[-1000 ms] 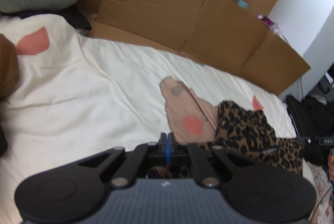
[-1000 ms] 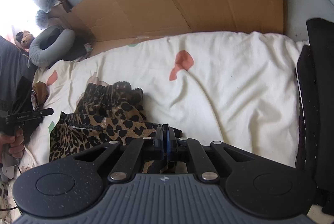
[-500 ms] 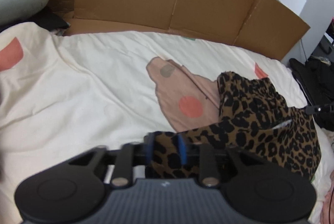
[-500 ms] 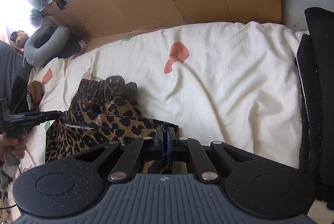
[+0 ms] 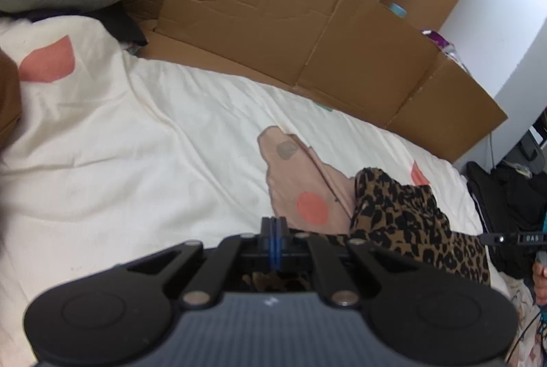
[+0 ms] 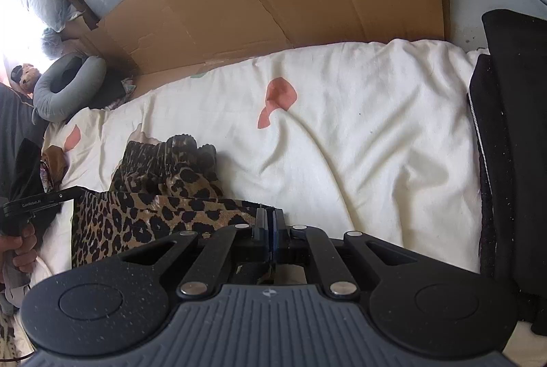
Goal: Fold clothes
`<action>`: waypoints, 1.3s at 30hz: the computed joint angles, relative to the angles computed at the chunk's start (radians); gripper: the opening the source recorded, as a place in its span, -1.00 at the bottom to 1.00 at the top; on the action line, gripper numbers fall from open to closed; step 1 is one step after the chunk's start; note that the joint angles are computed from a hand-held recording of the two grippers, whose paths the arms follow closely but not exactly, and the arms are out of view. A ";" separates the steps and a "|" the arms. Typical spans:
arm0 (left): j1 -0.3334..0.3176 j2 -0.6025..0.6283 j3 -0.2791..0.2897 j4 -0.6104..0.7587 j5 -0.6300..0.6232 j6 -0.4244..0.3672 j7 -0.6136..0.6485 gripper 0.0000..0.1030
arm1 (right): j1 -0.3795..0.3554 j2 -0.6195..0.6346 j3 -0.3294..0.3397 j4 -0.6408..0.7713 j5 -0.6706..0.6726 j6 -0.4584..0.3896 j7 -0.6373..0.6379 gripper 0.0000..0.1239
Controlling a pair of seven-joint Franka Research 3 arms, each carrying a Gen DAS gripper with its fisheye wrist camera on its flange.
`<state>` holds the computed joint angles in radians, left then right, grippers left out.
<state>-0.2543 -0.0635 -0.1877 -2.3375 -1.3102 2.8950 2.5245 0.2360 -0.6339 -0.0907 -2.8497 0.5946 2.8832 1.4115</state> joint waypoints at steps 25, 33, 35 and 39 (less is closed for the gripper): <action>0.011 0.007 -0.016 -0.045 0.723 0.040 -0.651 -0.24 | -0.023 0.092 0.040 0.004 -0.033 0.068 0.085 -0.50; -0.015 -0.021 0.024 -0.085 0.840 0.030 -0.712 -0.07 | 0.086 0.009 -0.100 -0.021 0.067 0.061 -0.018 -0.23; -0.014 -0.009 0.027 -0.080 0.849 0.028 -0.725 -0.08 | 0.100 0.018 -0.109 -0.015 0.090 0.050 -0.045 -0.23; -0.002 0.023 0.017 -0.056 0.895 0.006 -0.742 -0.10 | 0.094 0.056 -0.076 -0.001 0.106 0.037 -0.066 -0.23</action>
<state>-0.2563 -0.0410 -0.1704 -2.3933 -0.4151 2.9010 1.7827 0.3301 -0.5778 -0.1670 -2.8504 0.7008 2.9199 1.3458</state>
